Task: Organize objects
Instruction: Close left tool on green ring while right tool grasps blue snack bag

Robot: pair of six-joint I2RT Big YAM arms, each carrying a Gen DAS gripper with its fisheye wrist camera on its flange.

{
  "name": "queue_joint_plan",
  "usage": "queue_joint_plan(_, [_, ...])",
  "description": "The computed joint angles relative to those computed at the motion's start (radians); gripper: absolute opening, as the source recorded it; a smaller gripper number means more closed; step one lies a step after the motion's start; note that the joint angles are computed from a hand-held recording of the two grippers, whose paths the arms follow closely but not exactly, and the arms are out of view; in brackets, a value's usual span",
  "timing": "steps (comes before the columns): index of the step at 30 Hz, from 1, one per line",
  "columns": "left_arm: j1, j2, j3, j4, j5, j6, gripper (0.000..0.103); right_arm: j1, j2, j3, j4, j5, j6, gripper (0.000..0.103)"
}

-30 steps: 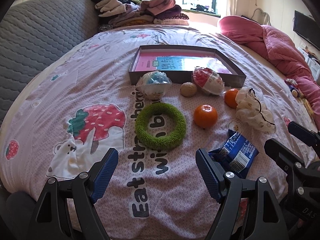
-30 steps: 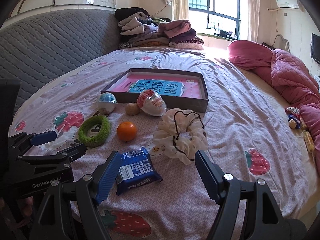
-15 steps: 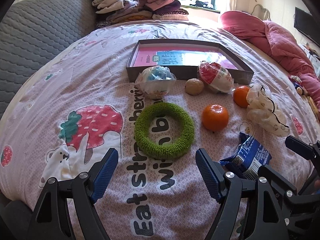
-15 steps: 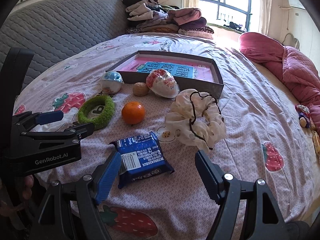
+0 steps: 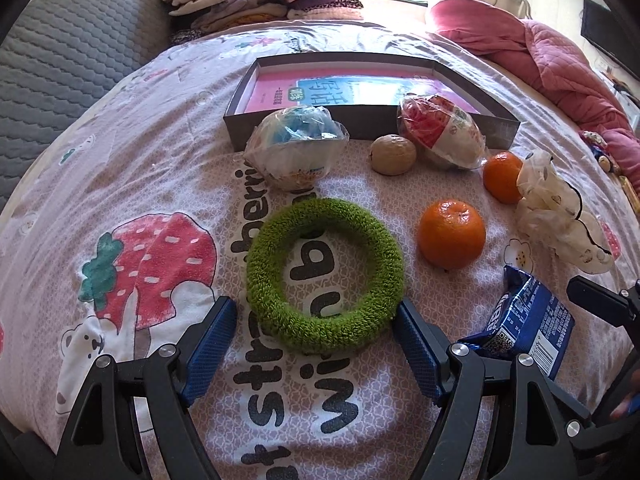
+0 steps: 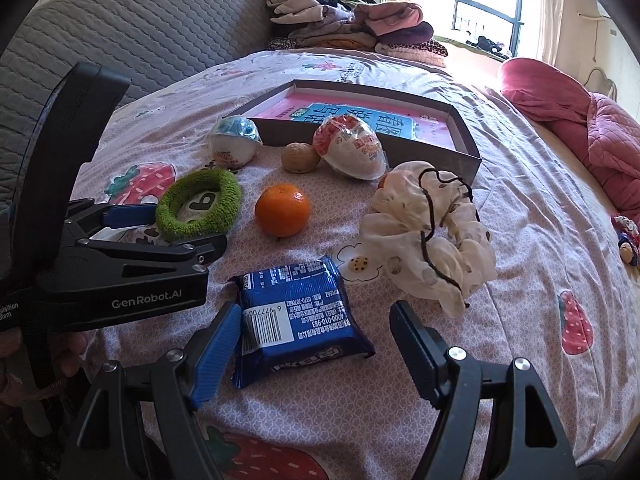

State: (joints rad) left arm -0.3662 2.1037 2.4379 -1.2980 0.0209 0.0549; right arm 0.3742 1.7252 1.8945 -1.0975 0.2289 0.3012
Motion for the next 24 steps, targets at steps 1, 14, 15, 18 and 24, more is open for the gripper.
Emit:
queue_joint_plan(1, [0.001,0.004,0.005,0.000,0.007,0.002,0.080,-0.002,0.005,0.003,-0.001,-0.009,-0.001,0.076])
queue_joint_plan(14, [-0.002,0.063,0.096,-0.028,0.046,0.017,0.071,-0.004,0.034,0.016,0.010,-0.053,-0.012,0.075])
queue_joint_plan(15, [-0.003,0.057,0.087,-0.024,0.043,0.020,0.067,-0.002,0.033,0.014,0.015,-0.053,-0.016,0.073])
queue_joint_plan(18, [-0.003,0.043,0.065,-0.013,0.046,0.023,0.054,0.001,0.025,0.001,0.037,-0.058,-0.019,0.064])
queue_joint_plan(24, [0.007,0.034,0.060,-0.017,0.095,-0.001,0.027,-0.002,0.017,-0.006,0.056,-0.071,-0.007,0.057])
